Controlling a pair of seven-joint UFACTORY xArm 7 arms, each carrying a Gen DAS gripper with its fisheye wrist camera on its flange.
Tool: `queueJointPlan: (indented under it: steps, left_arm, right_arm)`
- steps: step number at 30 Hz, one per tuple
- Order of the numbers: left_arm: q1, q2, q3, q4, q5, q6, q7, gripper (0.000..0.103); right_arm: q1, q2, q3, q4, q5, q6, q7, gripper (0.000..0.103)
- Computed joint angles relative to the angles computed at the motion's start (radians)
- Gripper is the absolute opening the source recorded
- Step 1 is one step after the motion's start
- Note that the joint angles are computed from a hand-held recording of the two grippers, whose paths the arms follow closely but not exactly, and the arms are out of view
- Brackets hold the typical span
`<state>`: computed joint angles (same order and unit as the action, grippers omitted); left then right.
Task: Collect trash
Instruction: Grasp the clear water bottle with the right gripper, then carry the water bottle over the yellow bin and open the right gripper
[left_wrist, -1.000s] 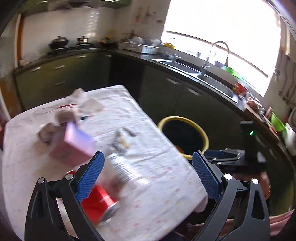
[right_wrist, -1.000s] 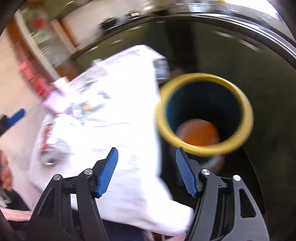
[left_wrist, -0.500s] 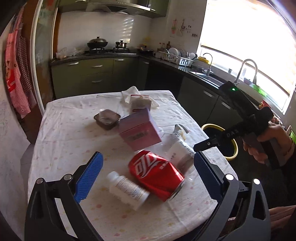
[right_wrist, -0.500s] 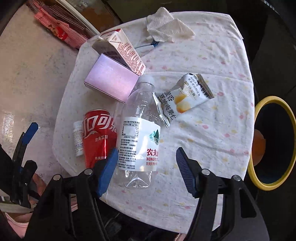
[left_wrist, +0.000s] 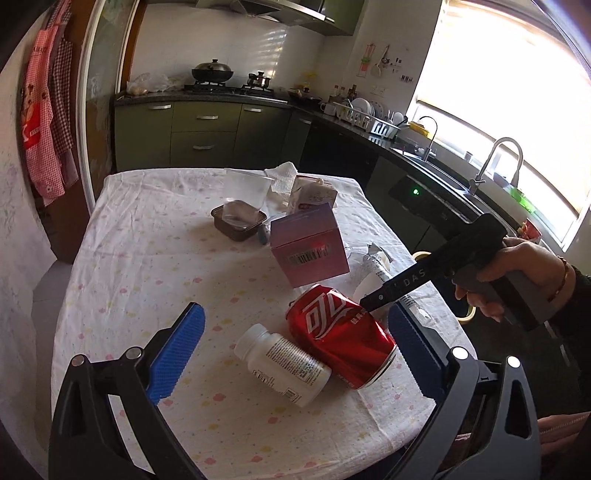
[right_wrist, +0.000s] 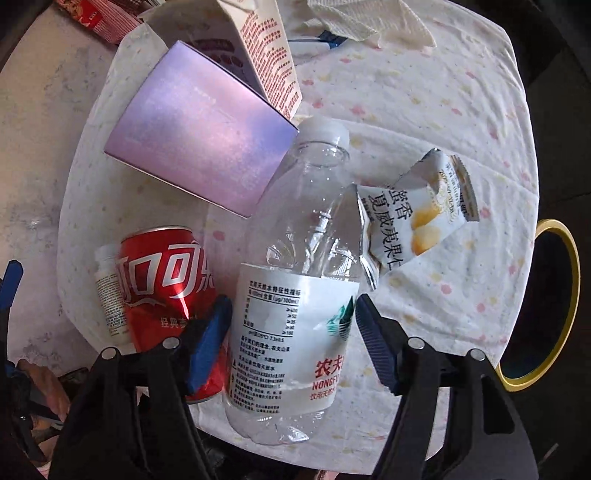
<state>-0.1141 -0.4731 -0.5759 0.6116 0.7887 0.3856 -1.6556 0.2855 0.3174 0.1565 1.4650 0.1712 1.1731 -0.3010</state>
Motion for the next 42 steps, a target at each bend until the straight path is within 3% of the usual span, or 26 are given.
queueJointPlan:
  steps: [5, 15, 32, 35, 42]
  left_arm:
    - [0.004, 0.011, 0.007, -0.006, 0.008, -0.021, 0.001, 0.098]
    - [0.000, 0.067, 0.010, 0.029, 0.042, -0.019, -0.008, 0.098]
    - [-0.099, 0.145, 0.081, 0.080, 0.123, 0.032, -0.046, 0.098]
    - [-0.115, 0.168, 0.097, 0.093, 0.134, 0.039, -0.052, 0.098]
    - [-0.164, 0.241, 0.140, 0.143, 0.168, 0.057, -0.050, 0.098]
  right_arm:
    - [-0.005, 0.032, -0.002, 0.022, 0.011, 0.002, 0.007, 0.061]
    - [-0.050, -0.058, 0.001, -0.074, 0.079, -0.016, -0.144, 0.059]
    - [-0.208, -0.227, -0.104, -0.188, 0.236, 0.062, -0.316, 0.059]
    - [-0.251, -0.214, -0.134, -0.161, 0.228, 0.055, -0.304, 0.059]
    - [-0.361, 0.000, -0.179, 0.026, 0.124, 0.030, -0.192, 0.059]
